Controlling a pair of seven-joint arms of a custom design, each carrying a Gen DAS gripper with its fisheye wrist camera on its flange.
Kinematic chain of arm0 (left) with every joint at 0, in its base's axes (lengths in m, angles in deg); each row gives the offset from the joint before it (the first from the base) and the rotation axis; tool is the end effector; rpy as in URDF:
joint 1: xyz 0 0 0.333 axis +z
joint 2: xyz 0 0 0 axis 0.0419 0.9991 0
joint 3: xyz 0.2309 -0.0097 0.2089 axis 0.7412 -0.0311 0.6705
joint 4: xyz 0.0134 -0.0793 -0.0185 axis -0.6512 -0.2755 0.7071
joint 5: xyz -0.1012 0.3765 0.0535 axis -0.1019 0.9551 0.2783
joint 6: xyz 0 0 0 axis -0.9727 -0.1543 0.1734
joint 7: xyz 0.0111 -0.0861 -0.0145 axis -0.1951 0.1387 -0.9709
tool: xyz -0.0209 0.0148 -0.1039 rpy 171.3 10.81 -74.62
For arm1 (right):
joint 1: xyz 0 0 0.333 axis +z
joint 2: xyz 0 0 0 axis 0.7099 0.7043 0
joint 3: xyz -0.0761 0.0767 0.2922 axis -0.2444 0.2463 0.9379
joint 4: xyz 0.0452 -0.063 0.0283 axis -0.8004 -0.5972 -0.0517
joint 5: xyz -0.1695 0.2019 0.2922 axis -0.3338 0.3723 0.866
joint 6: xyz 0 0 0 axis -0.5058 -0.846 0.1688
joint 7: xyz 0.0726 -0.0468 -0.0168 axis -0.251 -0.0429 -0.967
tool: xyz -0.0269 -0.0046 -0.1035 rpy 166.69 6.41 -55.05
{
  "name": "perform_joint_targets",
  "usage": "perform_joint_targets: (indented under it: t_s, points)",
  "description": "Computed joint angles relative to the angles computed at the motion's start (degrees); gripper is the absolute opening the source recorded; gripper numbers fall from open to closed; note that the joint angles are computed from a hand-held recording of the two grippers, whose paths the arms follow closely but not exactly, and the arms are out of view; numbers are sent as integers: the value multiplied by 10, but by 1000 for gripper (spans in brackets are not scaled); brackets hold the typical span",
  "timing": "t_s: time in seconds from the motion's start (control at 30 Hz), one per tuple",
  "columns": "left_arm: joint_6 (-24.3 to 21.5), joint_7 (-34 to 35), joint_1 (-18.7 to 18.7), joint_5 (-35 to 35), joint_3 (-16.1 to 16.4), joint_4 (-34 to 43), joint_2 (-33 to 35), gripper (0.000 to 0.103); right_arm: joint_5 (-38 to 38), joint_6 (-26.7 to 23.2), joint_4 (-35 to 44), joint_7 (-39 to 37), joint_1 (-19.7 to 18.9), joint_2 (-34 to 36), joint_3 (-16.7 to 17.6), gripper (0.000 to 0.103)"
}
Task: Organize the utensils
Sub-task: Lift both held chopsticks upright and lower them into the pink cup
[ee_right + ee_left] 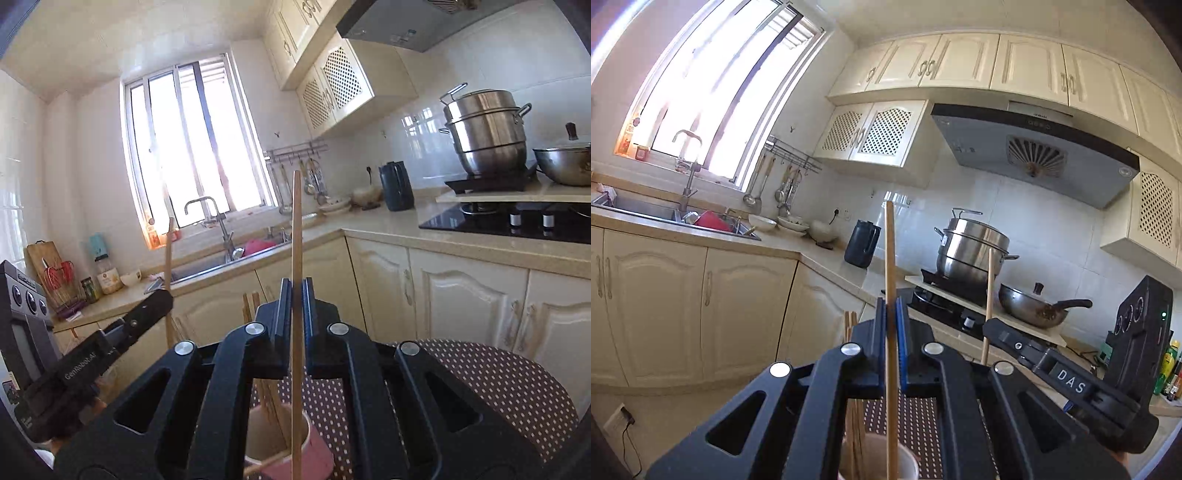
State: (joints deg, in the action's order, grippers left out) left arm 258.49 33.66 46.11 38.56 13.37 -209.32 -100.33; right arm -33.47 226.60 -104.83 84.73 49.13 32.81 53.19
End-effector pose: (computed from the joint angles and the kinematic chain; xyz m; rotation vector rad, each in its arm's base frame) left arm 0.3848 -0.3290 0.6722 -1.5233 1.0348 -1.4025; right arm 0.4599 0.4474 0.6857 -1.4829 0.8309 -0.2841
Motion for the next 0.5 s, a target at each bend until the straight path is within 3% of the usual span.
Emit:
perform_joint_targets:
  t_s: [0.07,0.13,0.3,0.5]
  points:
    - [13,0,20,2,-13,9,7,6,-8,12,20,1,25,21,-20,6]
    - [19,-2,44,3,-29,18,6,6,-30,24,31,6,14,44,-1,6]
    - [32,-4,74,-8,-49,17,0,6,-82,39,53,22,19,80,5,6]
    - [35,-9,73,-25,-47,0,-13,6,-150,34,50,49,-29,110,65,6]
